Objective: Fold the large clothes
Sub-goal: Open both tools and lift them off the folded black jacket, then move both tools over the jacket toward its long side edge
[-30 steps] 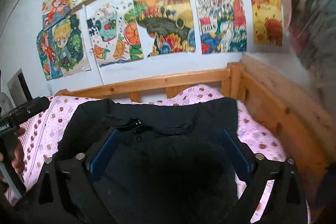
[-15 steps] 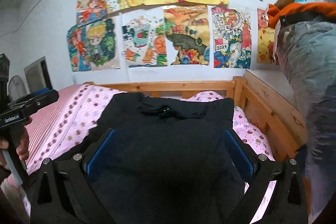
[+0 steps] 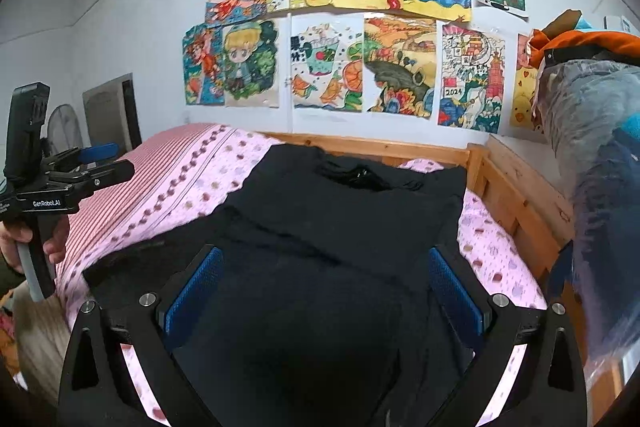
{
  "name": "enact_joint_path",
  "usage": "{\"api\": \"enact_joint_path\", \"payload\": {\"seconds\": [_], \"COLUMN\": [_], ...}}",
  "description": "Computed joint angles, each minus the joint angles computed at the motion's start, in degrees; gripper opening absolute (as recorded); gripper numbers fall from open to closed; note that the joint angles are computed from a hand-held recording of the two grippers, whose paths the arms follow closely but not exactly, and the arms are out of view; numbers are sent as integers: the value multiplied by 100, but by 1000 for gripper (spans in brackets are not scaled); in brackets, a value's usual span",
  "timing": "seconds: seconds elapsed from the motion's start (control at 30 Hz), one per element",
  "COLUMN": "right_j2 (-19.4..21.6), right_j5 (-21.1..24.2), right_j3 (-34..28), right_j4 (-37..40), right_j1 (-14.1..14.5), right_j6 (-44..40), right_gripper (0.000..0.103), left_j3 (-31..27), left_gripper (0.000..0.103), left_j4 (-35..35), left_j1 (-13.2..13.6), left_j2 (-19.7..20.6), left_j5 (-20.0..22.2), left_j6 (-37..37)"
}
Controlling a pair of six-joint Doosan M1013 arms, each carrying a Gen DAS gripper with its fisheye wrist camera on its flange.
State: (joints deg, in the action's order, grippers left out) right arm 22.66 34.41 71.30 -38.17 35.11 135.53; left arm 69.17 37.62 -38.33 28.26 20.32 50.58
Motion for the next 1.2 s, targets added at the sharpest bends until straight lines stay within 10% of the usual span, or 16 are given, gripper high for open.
{"api": "enact_joint_path", "payload": {"seconds": [0.2,0.43,0.6,0.83,1.0,1.2], "right_j2": [-151,-305,-381,-423,-409,-330], "right_j5": [2,59,216,472,538,851], "right_j3": [390,836,1061,1206,1233,1236], "right_j4": [-104,17,45,358,740,513], "right_j1": [143,248,337,438,467,506], "right_j6": [166,145,-35,-662,-1032,-691], "right_gripper": [99,99,99,99,99,99], "left_j3": [632,1243,1481,1580,1584,1553], "left_gripper": [103,103,103,103,103,103], "left_j4": [458,-1207,-677,-1808,-379,-480], "left_j1": [-37,92,27,-11,-183,-138], "left_j2": [-265,-495,-568,-558,-440,-443], "left_j5": [-298,-620,-447,72,592,629], "left_j6": [-159,1813,1821,3318,2412,2282]}}
